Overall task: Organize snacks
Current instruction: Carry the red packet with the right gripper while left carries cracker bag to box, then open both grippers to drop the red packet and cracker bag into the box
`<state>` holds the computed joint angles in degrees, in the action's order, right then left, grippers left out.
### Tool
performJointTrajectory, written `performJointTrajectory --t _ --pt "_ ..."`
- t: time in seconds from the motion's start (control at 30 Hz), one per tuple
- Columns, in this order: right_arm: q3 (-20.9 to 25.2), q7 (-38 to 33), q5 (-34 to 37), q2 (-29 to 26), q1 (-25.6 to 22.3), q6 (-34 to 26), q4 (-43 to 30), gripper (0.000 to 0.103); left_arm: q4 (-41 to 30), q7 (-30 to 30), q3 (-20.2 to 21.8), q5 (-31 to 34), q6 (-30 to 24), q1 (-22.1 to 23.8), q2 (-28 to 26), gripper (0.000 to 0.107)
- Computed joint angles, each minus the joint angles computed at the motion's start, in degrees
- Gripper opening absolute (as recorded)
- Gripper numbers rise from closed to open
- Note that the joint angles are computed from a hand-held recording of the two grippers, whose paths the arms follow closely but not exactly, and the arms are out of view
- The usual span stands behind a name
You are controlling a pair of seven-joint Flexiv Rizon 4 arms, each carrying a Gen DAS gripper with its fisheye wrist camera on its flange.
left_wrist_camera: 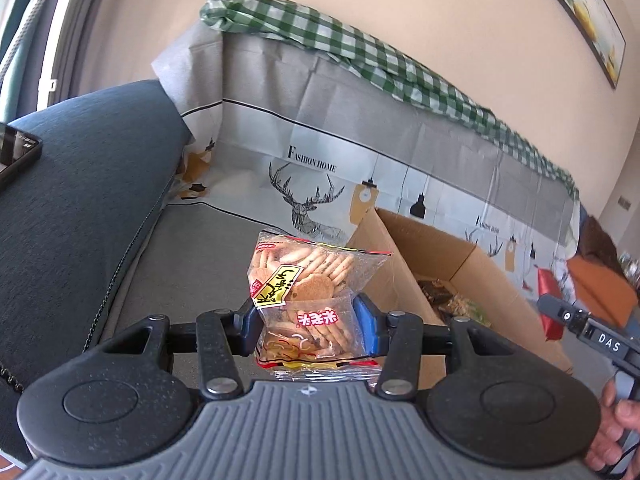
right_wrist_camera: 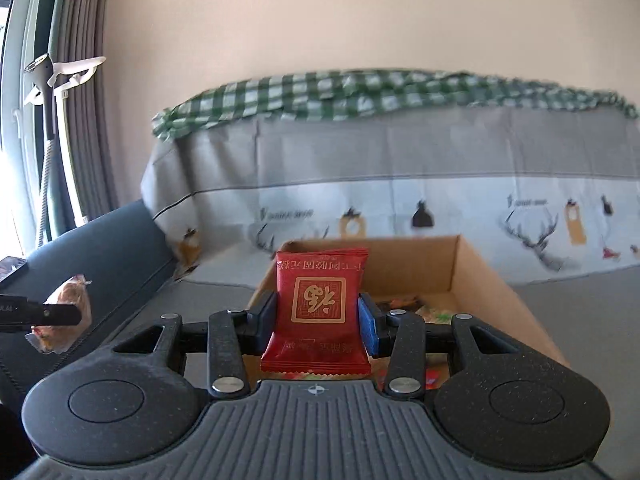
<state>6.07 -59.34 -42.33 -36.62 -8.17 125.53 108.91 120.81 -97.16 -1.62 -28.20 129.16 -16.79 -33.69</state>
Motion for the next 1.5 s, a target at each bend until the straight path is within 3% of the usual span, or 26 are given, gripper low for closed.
performJointTrajectory --t 0.27,0.6,0.83,0.97,1.07,1.33,1.5 --pt "-1.18 -3.72 3.40 -0.22 0.77 1.73 1.06 0.044 -4.20 9.49 3.44 -7.52 -3.61 -6.10 -2.37 0.053" --pt "-1.03 -2.34 1.63 -1.67 -0.27 3.35 -0.19 0.045 -10.59 28.73 8.04 -23.97 -6.55 -15.96 -6.90 0.053" --pt "-1.03 0.48 -0.36 -2.23 -1.74 4.01 -0.95 0.045 -13.40 36.03 4.88 -32.97 -6.96 -16.89 -8.17 0.053" --pt "-1.10 2.68 -0.94 -2.54 -2.38 4.20 -1.43 0.045 -13.33 32.62 1.12 -32.59 -6.75 -14.97 -8.71 0.053" --pt "-1.59 3.05 -0.28 -2.48 -2.04 4.58 -1.25 0.045 -13.56 31.26 0.54 -33.86 -6.31 -15.67 -9.32 0.053" --pt "-2.06 3.70 0.85 -2.88 -1.76 4.57 -1.73 0.045 -15.87 33.12 -1.03 -38.86 -2.09 -16.48 -8.36 0.053" --pt "-2.33 4.62 1.97 -3.43 -1.59 4.20 -2.46 0.046 -25.59 41.60 -3.89 -43.72 -0.23 -16.58 -10.00 0.053"
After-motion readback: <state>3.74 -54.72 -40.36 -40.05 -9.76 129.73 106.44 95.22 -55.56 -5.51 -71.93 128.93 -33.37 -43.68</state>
